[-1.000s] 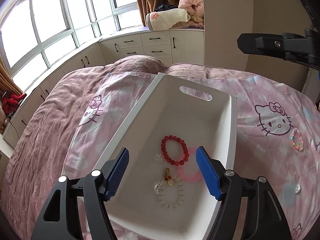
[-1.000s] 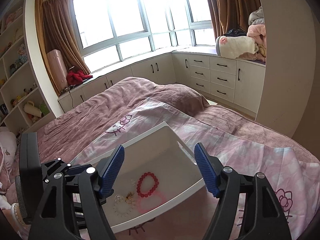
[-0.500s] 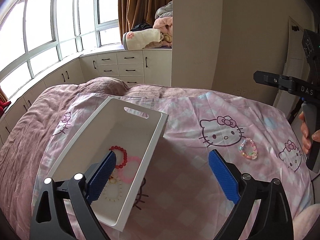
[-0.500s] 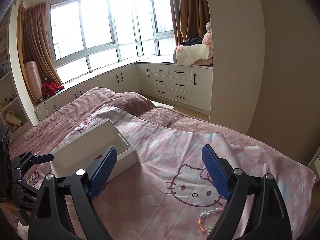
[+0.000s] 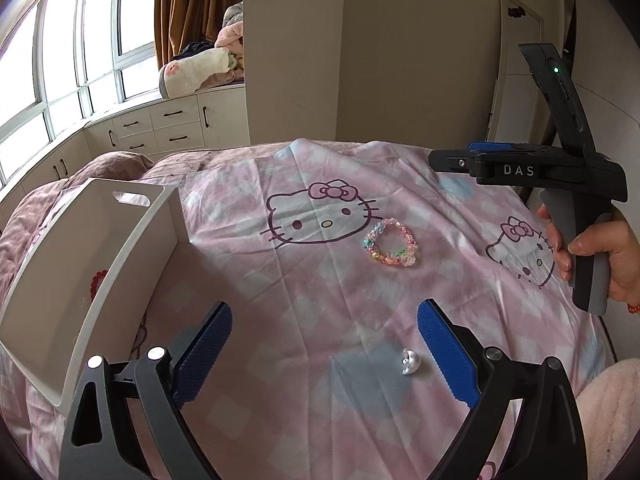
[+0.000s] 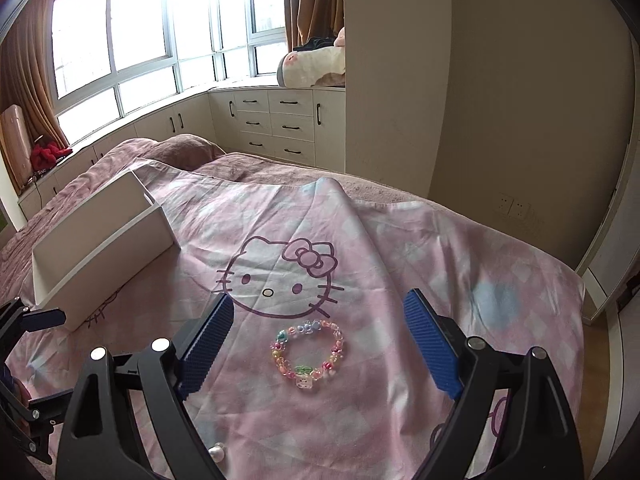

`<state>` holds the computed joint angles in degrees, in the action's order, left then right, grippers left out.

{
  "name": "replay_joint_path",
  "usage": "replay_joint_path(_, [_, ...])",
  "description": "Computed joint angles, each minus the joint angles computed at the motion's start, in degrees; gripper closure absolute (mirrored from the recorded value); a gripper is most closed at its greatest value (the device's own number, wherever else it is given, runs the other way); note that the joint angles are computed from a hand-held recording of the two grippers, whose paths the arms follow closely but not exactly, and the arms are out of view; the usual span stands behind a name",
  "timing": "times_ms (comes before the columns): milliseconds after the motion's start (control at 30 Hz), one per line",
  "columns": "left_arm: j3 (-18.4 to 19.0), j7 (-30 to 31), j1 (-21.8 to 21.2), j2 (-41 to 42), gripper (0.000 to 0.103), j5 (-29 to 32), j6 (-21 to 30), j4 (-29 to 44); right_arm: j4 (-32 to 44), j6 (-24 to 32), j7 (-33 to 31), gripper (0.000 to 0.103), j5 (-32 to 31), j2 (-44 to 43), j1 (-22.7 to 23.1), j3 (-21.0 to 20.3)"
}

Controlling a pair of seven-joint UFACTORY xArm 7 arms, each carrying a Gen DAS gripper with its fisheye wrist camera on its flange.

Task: Organize jewelry
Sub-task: 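Move left tool to silver heart charm while right tool moves to multicolour bracelet, then close left tool on silver heart charm while right tool closes on multicolour bracelet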

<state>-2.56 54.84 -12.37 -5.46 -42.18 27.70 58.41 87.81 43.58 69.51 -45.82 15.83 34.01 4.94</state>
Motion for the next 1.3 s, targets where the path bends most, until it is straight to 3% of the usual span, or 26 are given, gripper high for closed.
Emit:
replay_joint_path(167, [-1.8,-0.1,-1.4,2.2,0.008,0.0,-2.4,-2.4,-4.0,-2.0,0.9,0.021,0.8,0.6,-0.6,0.0])
replay_joint_path(367, [-3.2,3.9,-1.9,4.6,0.008,-2.0,-2.5,-3.7,-5.8,-4.7,-0.5,0.038,3.9,3.3,-1.4,-0.4])
replay_joint_path(500, [-4.1,6.0,-1.8,6.4,0.01,-2.7,-1.5,-3.1,-5.5,-5.3,0.4,0.039,5.4,5.3,-1.2,-1.6])
replay_joint_path(633, [-5.1,4.0,-1.6,9.4,0.028,0.2,-1.9,-1.7,-5.2,-7.3,-0.2,0.042,7.3,6.9,-1.6,-2.4])
replay_joint_path(733, [-6.1,3.0,-1.1,11.2,0.029,1.8,-3.0,-1.3,-4.0,-7.2,-1.4,0.046,7.1,8.0,-0.9,-3.0])
replay_joint_path(967, [-8.0,8.0,0.2,11.4,0.038,-0.6,-5.2,-2.9,-3.0,-10.4,-3.9,0.076,9.7,9.7,-0.7,-3.5])
replay_joint_path(1067, [-7.9,9.6,0.4,11.0,0.05,-1.6,-5.2,-3.2,-2.3,-10.6,-4.9,0.086,10.1,10.3,-0.1,-4.0])
replay_joint_path(1133, [-7.7,9.8,0.5,10.9,0.065,-1.9,-4.6,-3.2,-2.0,-10.6,-5.4,0.087,10.3,10.4,0.2,-4.2])
replay_joint_path(1233, [-7.2,9.8,0.7,10.5,0.078,-1.9,-2.9,-3.0,-2.5,-11.4,-5.1,0.091,11.3,10.0,0.3,-4.3])
replay_joint_path(1300, [-6.8,9.6,0.9,10.5,0.078,-1.6,-1.5,-2.5,-2.9,-11.6,-4.5,0.095,11.5,9.6,0.5,-4.5])
